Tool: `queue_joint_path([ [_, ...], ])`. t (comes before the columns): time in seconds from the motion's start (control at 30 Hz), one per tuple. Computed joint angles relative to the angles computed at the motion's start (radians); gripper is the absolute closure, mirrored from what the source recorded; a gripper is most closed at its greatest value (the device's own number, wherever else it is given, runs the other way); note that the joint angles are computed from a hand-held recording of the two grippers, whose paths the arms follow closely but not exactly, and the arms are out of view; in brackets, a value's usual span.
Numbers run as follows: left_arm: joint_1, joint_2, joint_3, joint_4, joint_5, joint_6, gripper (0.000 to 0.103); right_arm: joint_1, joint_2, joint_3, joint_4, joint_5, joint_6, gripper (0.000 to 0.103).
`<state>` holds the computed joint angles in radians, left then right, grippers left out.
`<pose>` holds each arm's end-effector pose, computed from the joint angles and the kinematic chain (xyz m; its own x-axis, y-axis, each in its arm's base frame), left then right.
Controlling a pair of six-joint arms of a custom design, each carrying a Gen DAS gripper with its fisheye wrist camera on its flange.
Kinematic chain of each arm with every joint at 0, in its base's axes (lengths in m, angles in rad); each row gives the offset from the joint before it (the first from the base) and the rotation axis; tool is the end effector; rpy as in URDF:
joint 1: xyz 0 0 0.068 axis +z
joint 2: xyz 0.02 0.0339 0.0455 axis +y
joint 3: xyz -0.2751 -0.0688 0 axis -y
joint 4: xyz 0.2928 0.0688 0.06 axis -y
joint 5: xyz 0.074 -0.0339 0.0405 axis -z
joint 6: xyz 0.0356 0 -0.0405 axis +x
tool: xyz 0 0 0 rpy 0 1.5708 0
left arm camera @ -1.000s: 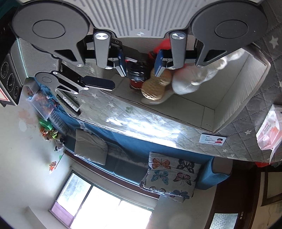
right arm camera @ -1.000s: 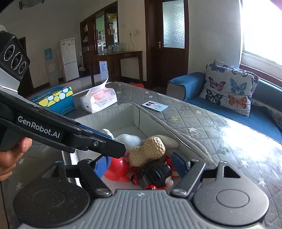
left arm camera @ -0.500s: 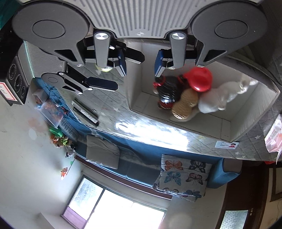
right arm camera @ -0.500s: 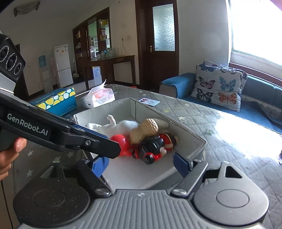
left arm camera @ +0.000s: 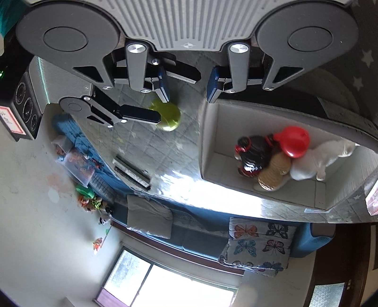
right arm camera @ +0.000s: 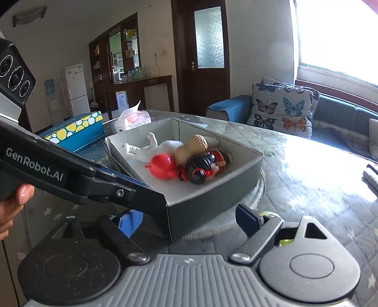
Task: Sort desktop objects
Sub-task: 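Move the left gripper back to the green alien toy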
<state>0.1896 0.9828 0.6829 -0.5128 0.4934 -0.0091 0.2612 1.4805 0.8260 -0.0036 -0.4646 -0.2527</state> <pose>0.2362 0.0282 0.2367 -0.7145 -0.1453 -0.6844 0.1473 0.9250 -0.3502 0.3318 0.1052 0.1921 -0.4288 -0.3460 -0.8345 -0.7029 0.7081 0.0675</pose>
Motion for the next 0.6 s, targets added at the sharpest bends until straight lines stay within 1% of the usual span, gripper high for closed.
queue_joint_path([
  [0.07,-0.02,-0.019,-0.02,-0.001,-0.014,-0.002,0.066,-0.011,-0.024,-0.032,0.008,0.001,0.003,0.014],
  [0.2,-0.055,-0.038,-0.058,0.007,-0.028,-0.011,0.066,-0.033,-0.069,-0.095,0.026,0.004,0.008,0.007],
  [0.37,-0.083,-0.025,-0.084,0.021,-0.029,-0.033,0.066,-0.063,-0.108,-0.163,0.04,0.018,-0.008,0.005],
  [0.47,-0.104,-0.015,-0.091,0.032,-0.039,-0.055,0.066,-0.085,-0.101,-0.171,0.038,0.012,-0.013,0.004],
  [0.53,-0.118,-0.011,-0.095,0.047,-0.042,-0.071,0.066,-0.096,-0.093,-0.172,0.045,0.017,-0.011,0.0],
  [0.6,-0.138,-0.007,-0.096,0.063,-0.058,-0.094,0.066,-0.107,-0.086,-0.177,0.063,0.019,-0.01,0.0],
])
